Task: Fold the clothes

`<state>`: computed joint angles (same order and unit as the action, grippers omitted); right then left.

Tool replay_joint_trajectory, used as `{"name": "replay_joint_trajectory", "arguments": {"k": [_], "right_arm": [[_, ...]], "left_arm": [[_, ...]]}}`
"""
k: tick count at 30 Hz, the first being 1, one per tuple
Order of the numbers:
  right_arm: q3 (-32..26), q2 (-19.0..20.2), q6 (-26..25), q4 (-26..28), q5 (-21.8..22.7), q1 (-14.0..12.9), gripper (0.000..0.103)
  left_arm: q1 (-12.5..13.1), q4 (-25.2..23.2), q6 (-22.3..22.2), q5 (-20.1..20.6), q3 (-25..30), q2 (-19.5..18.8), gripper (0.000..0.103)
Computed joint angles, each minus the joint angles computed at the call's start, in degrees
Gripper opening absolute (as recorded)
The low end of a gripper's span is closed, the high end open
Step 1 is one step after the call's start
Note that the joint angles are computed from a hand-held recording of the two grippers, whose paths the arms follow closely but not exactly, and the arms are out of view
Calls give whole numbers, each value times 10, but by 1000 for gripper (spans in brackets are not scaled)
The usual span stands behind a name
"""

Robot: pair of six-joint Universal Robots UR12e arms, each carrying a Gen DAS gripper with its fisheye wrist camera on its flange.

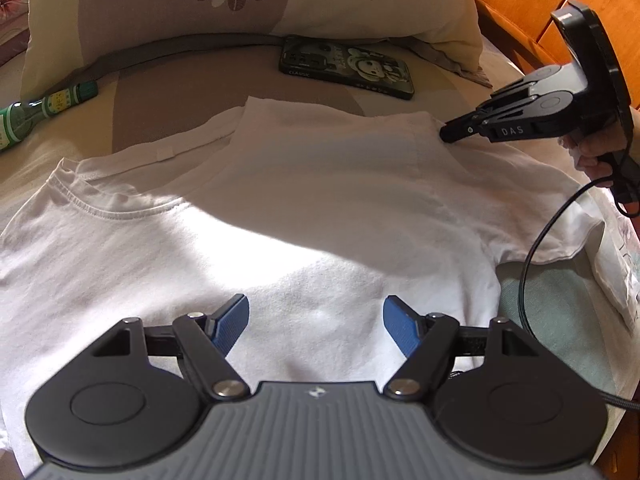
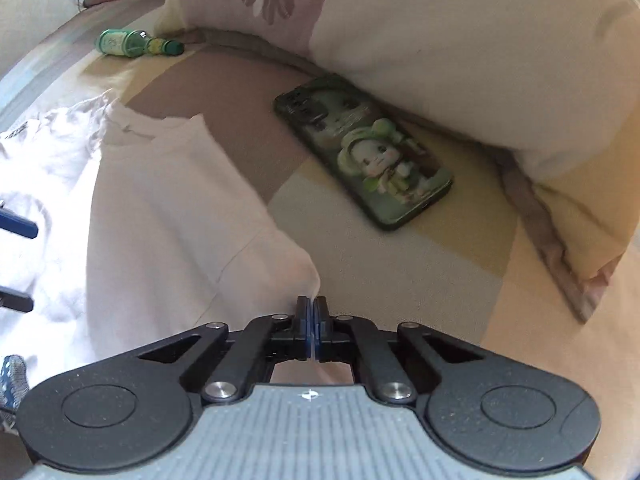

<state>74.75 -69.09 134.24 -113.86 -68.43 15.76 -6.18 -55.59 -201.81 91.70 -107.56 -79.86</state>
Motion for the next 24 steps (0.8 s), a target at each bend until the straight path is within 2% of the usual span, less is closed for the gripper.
{"name": "replay_joint_trajectory", "arguments": {"k": [4, 7, 8, 9, 11, 15, 17, 19, 21, 22, 23, 24], "right_arm": [[-21, 15, 65, -8, -4, 0, 5], [-16, 6, 97, -3, 29, -6, 11], [-15, 5, 100, 0, 43, -5, 14], [-15, 4, 103, 3, 57, -5, 23], [-20, 8, 103, 7, 75, 1, 30], [-48, 24, 80, 43, 59, 23, 31], [-59, 24, 77, 81, 69, 24, 31], [-64, 25, 100, 111, 64, 27, 31], [-56, 26, 140, 105, 42, 33, 31], [-47, 26, 158, 82, 19, 39, 31], [-33, 25, 175, 43, 20, 40, 26], [-21, 24, 192, 5, 19, 41, 26]], "left_arm": [[8, 3, 8, 3, -2, 4, 74], [14, 7, 12, 7, -4, 7, 74], [17, 7, 13, 8, -5, 8, 74], [19, 6, 12, 10, -6, 9, 74], [21, 4, 10, 16, -9, 10, 74], [25, 9, 3, 24, -17, 17, 74], [28, 12, 5, 23, -23, 23, 74], [31, 10, 2, 26, -28, 27, 74], [34, 8, 0, 29, -33, 30, 74], [36, 6, -8, 32, -35, 32, 74], [38, 5, -16, 35, -37, 34, 74], [39, 3, -24, 37, -38, 36, 74]]}}
